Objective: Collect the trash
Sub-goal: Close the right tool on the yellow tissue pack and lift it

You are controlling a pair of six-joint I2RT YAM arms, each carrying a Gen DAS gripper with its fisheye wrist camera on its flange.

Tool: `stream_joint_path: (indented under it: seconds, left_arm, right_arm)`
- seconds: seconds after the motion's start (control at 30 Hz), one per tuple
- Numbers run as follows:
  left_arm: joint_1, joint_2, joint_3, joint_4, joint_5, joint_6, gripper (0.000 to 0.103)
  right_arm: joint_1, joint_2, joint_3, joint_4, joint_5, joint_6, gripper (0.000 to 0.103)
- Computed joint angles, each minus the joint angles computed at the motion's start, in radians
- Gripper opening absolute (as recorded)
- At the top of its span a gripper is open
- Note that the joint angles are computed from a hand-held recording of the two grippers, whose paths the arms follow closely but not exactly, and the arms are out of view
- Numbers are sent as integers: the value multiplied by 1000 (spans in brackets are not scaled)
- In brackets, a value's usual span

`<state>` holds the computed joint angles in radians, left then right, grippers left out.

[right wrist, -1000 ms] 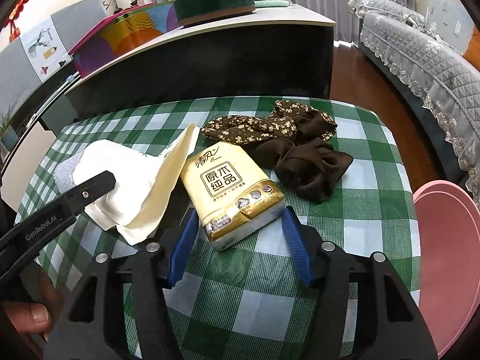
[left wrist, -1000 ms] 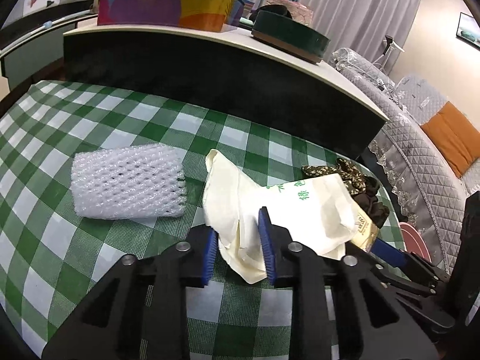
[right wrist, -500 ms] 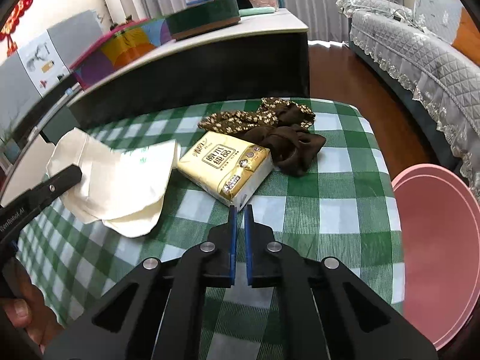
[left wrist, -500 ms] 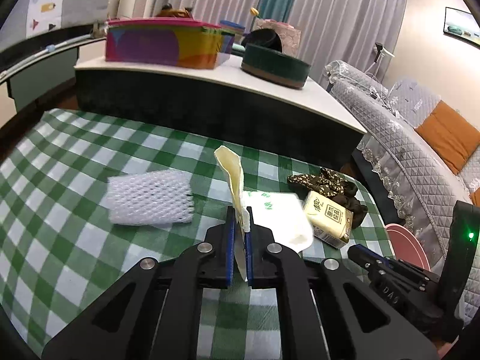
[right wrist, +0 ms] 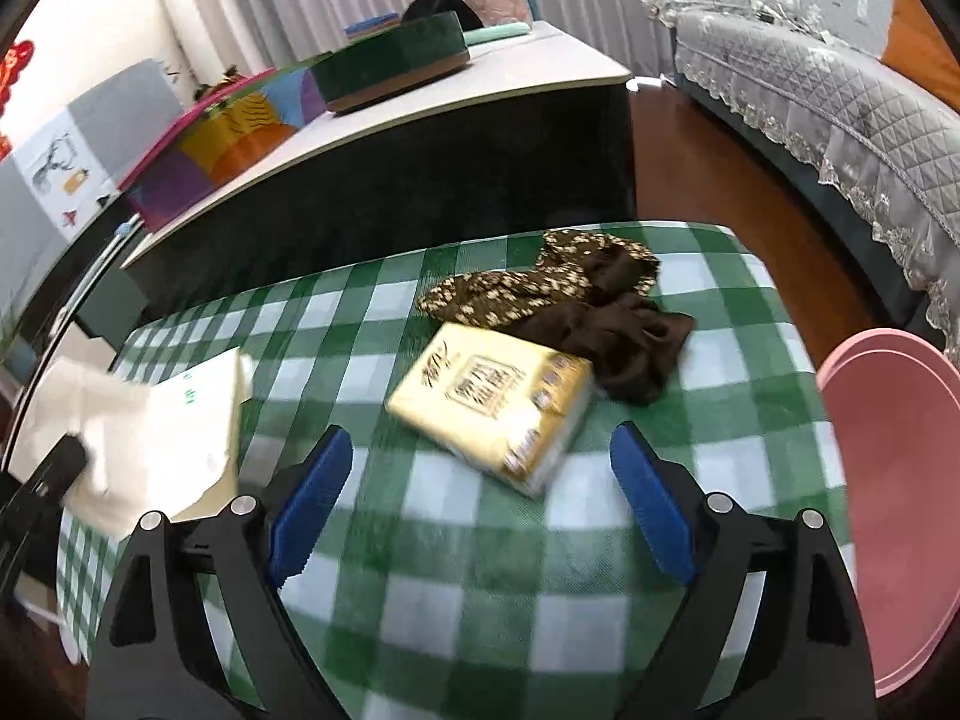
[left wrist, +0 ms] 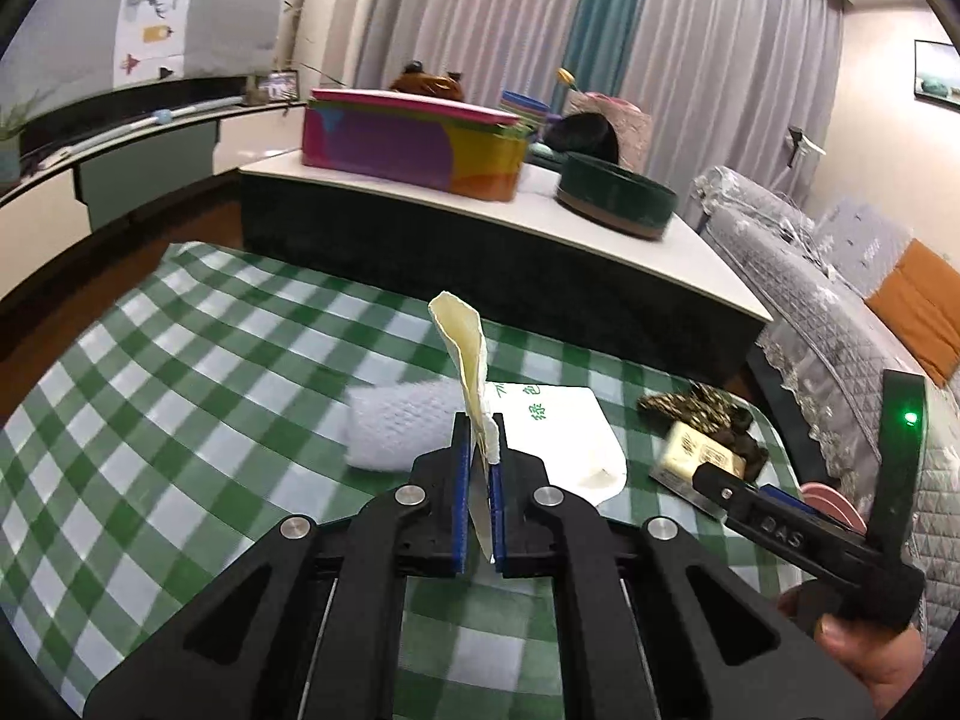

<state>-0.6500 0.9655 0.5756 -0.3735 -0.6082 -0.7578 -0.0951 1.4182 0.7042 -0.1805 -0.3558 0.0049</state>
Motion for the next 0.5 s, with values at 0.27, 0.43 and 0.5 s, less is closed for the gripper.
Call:
stream_joint_path:
  seconds: [0.27,0.43,0.5]
  left_arm:
    - [104,-50,-35,27,73,56,6]
    - [126,-59,-40,39,99,76,6]
    - [128,-68,-41,40,102,80,6]
  right_arm:
    - [152,119,52,41,239,146,90]
    - [204,130,66,29,357,189,81]
    - [208,123,67,21,367,185,78]
